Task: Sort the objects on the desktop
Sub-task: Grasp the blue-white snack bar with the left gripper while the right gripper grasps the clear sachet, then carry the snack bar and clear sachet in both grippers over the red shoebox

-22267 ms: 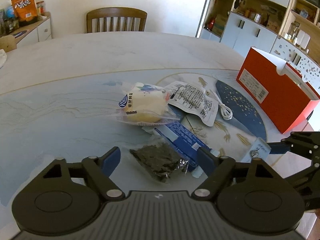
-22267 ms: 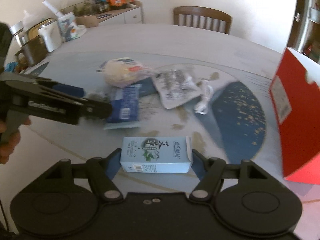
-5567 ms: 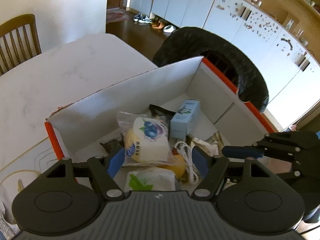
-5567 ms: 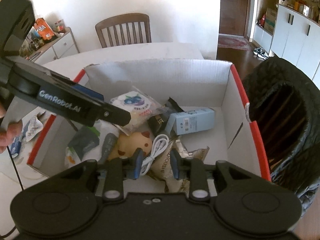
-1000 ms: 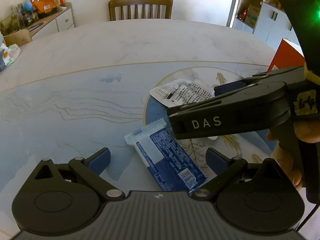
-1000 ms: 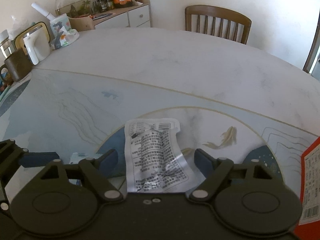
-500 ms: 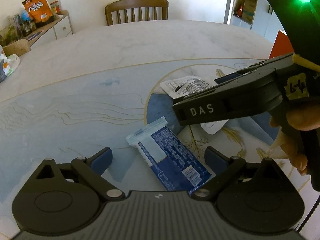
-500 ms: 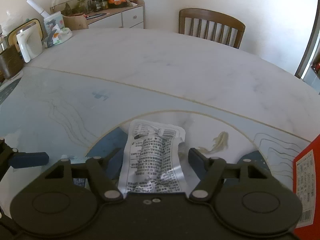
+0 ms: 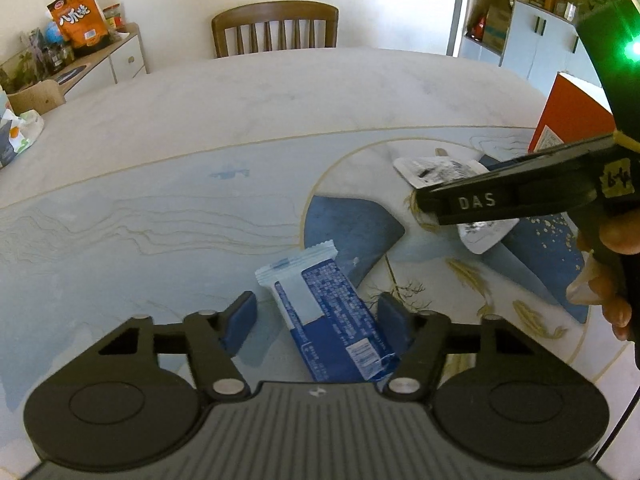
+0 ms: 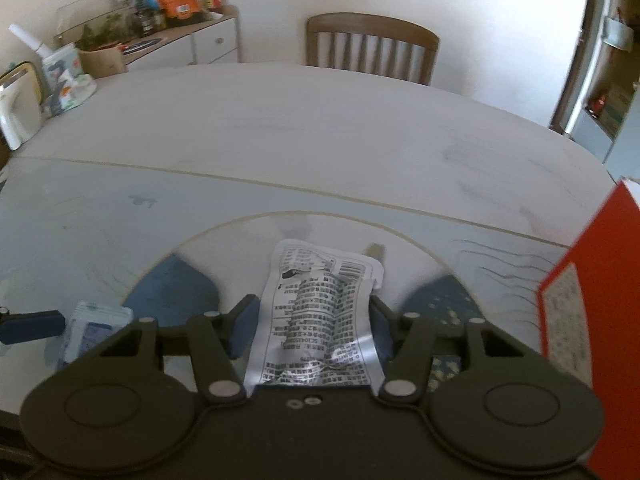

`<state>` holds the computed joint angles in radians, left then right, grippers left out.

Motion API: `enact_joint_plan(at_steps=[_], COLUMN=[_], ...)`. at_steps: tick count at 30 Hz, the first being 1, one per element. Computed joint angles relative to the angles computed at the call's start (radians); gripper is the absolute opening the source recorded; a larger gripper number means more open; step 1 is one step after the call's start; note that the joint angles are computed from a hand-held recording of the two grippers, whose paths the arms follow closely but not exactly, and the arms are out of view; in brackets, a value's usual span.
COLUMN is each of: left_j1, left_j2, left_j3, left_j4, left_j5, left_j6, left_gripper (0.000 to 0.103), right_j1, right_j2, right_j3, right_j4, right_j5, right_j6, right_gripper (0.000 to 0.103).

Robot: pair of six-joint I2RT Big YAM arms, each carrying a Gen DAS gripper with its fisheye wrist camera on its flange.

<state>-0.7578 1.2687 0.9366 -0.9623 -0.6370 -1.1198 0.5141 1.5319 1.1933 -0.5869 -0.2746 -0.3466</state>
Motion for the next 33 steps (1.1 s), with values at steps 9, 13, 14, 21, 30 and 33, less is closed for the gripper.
enact_joint_plan(at_steps=[9,13,14,21,30,33], left_j1=[0.009,0.023,0.024,0.029,0.008,0.003], left_j2=[-0.023,-0.039,-0.04,-0.05,-0.042,-0.043], left_j3=[-0.019,-0.03,-0.031,-0.035,-0.017,-0.008], left_j4=[0.019,0.042,0.044,0.058,0.061,0.057], left_j5=[-0.01,0.005,0.006,0.022,0.026,0.02], left_j6=[0.01,0.017,0.02,0.018,0.012,0.011], left_gripper=[0.039,0.037,0.037,0.037,0.037,0.037], right_j1=[-0.027,-0.039,-0.042,-0.057,-0.082,-0.09], right_j2=[-0.025,-0.037,-0.041,-0.081,-0.124,-0.138], right_j3=[-0.028,-0.039,-0.041,-0.063,-0.081,-0.085], right_j4=[-0.002,-0.014,-0.018,-0.031,-0.063,-0.066], right_j5=[0.028,0.023,0.022,0.019,-0.01,-0.017], right_j6=[0.043,0.051,0.054,0.06,0.064,0.069], right_gripper=[0.056,0.055,0.055,0.055,0.055,0.055])
